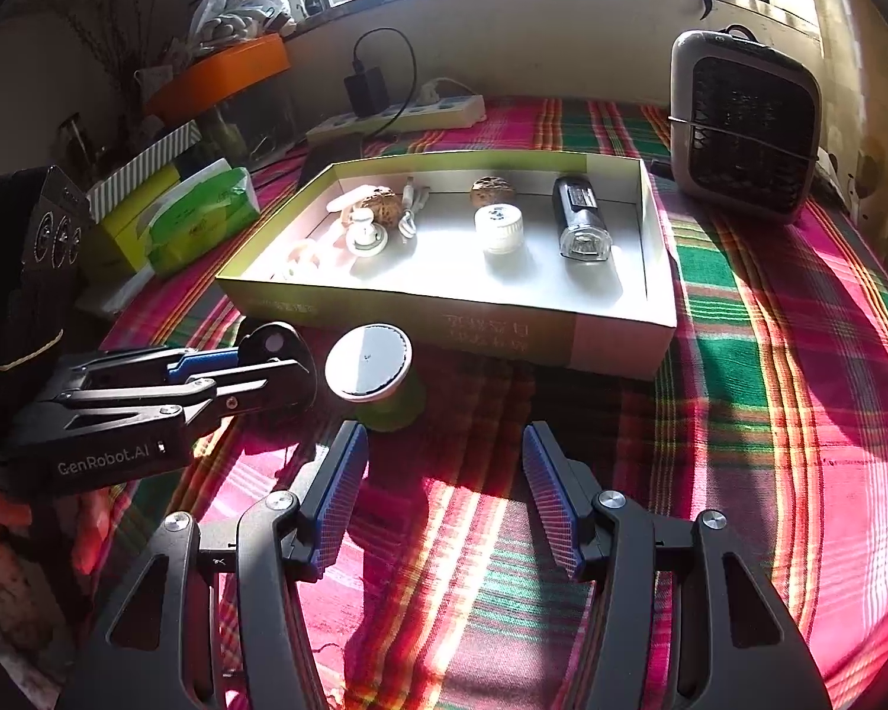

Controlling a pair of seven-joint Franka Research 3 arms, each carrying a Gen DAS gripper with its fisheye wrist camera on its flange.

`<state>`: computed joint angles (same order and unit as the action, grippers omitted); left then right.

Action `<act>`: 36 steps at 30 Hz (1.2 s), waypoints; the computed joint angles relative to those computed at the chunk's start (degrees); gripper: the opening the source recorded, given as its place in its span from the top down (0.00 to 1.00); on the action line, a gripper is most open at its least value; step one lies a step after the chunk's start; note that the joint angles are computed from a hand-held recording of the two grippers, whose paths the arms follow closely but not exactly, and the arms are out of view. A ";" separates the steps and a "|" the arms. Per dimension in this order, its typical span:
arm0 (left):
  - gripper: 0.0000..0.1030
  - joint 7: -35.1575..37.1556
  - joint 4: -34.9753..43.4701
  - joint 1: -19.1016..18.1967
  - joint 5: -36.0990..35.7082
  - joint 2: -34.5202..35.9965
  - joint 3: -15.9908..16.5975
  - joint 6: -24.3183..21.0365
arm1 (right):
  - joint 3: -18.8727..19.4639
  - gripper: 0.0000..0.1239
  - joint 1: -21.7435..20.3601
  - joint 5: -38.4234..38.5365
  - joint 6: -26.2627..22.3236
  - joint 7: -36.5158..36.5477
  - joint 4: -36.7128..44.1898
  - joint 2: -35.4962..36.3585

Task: Organize objects
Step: 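Lower the right gripper around the green spool and close it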

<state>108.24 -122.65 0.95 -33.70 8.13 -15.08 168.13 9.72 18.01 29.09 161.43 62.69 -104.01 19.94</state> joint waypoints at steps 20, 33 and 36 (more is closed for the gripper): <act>0.72 -4.51 -2.91 0.51 1.56 -1.56 1.07 2.64 | -1.42 0.55 3.22 -6.23 -0.96 3.44 4.30 3.23; 0.72 -3.87 -2.85 0.48 0.63 -1.49 1.06 2.69 | -3.05 0.55 4.86 -11.96 -2.77 8.94 7.89 5.62; 0.72 -3.91 -2.85 0.50 0.71 -1.48 1.06 2.78 | -3.29 0.55 5.09 -12.81 -2.39 9.91 7.79 5.63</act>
